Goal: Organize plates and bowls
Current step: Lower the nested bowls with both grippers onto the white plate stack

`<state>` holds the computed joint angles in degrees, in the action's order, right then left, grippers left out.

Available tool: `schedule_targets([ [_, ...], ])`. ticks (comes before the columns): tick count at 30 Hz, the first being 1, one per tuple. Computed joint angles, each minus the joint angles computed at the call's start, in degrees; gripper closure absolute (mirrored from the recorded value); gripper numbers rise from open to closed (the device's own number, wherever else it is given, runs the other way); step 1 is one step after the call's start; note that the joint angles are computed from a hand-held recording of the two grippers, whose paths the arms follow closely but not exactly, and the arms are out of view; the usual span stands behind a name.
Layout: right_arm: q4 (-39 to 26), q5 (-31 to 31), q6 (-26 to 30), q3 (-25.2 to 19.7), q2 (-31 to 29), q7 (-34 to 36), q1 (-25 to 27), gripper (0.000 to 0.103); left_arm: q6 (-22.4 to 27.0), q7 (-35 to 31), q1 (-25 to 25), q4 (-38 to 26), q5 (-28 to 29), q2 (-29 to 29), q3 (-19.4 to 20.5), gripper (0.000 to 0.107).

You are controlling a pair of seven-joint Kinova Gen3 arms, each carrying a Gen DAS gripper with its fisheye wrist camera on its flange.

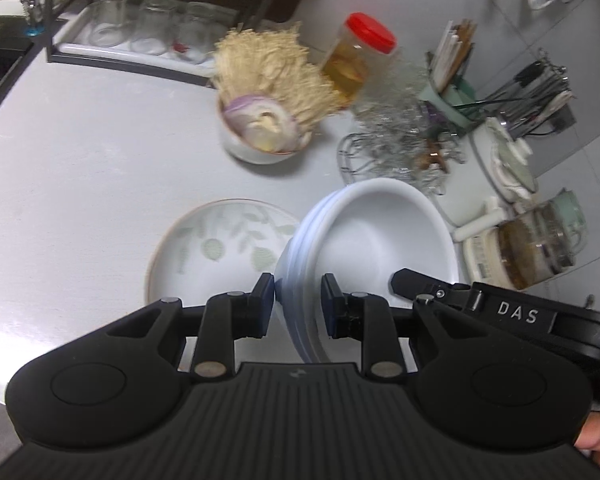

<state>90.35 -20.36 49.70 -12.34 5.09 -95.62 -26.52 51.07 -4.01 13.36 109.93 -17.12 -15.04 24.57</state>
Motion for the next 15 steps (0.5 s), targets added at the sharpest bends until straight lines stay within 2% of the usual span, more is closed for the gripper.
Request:
schedule_targets([
  [5,-1.46,4.57,0.57,-0.71,2.68,-4.1,-2.82,0.089,-3.16,-3.35,0.29,3.93,3.38,-0.38,-3.83,0.08],
  [15,-3.18,7.58,2.49,-1.16,8.14,-6.26,-5.68,0.089,-8.05,-7.52,-0.85,9.98,8.31,0.6,-6.97,0.08],
])
